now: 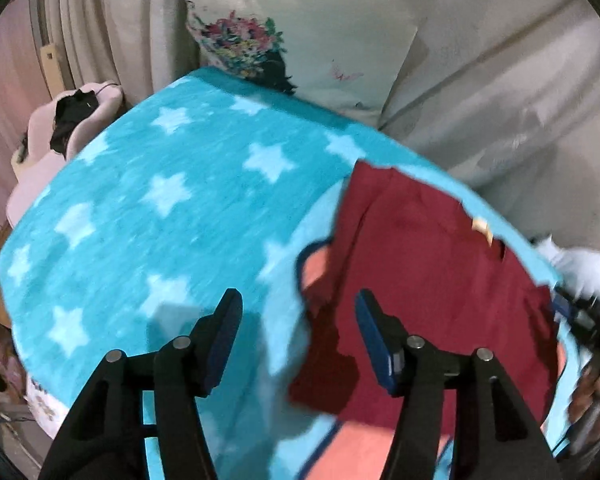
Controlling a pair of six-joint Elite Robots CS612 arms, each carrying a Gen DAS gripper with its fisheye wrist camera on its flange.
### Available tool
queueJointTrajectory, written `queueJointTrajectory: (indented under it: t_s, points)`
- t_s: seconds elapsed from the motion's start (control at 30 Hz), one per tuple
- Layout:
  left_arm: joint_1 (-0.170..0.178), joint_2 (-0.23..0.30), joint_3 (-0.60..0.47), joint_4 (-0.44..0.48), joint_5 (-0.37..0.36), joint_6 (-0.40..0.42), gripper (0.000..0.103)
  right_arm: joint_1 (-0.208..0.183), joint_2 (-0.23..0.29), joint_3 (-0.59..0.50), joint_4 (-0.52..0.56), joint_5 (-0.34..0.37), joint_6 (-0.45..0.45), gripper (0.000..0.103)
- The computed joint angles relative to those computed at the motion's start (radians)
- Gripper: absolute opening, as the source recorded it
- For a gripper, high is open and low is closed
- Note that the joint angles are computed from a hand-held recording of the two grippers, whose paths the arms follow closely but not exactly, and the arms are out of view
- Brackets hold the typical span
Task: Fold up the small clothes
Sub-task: 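Press and straighten the folded sweater edges with the right tool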
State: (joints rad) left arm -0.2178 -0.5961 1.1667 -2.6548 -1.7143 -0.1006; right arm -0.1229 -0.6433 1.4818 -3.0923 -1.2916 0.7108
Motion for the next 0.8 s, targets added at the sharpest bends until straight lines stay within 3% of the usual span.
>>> queueJointTrajectory:
  t_s: [0.17, 0.23, 0.3, 0.37, 0.43, 0.8]
  points:
    - [0.024, -0.034, 0.083, -0.051, -0.001, 0.049, 0.058, 0.064, -0.046, 0.025, -0.006, -0.157, -0.008, 0.045]
    - [0.04, -0.046, 0.109, -0.065, -0.024, 0.041, 0.058, 0.093, -0.049, 0.034, -0.029, -0.225, -0.012, 0.054]
    - [0.053, -0.063, 0.138, -0.083, -0.023, 0.057, 0.058, 0.126, -0.041, 0.022, -0.007, -0.3, -0.026, 0.056]
    - [0.061, -0.077, 0.168, -0.112, 0.014, 0.09, 0.058, 0.139, -0.032, 0.007, 0.046, -0.286, -0.017, 0.056]
    - [0.07, -0.085, 0.187, -0.128, 0.036, 0.101, 0.058, 0.149, -0.017, -0.015, 0.097, -0.225, -0.002, 0.055]
    - [0.119, -0.119, 0.245, -0.141, -0.031, 0.066, 0.058, 0.204, 0.008, -0.069, 0.184, -0.222, 0.008, 0.055]
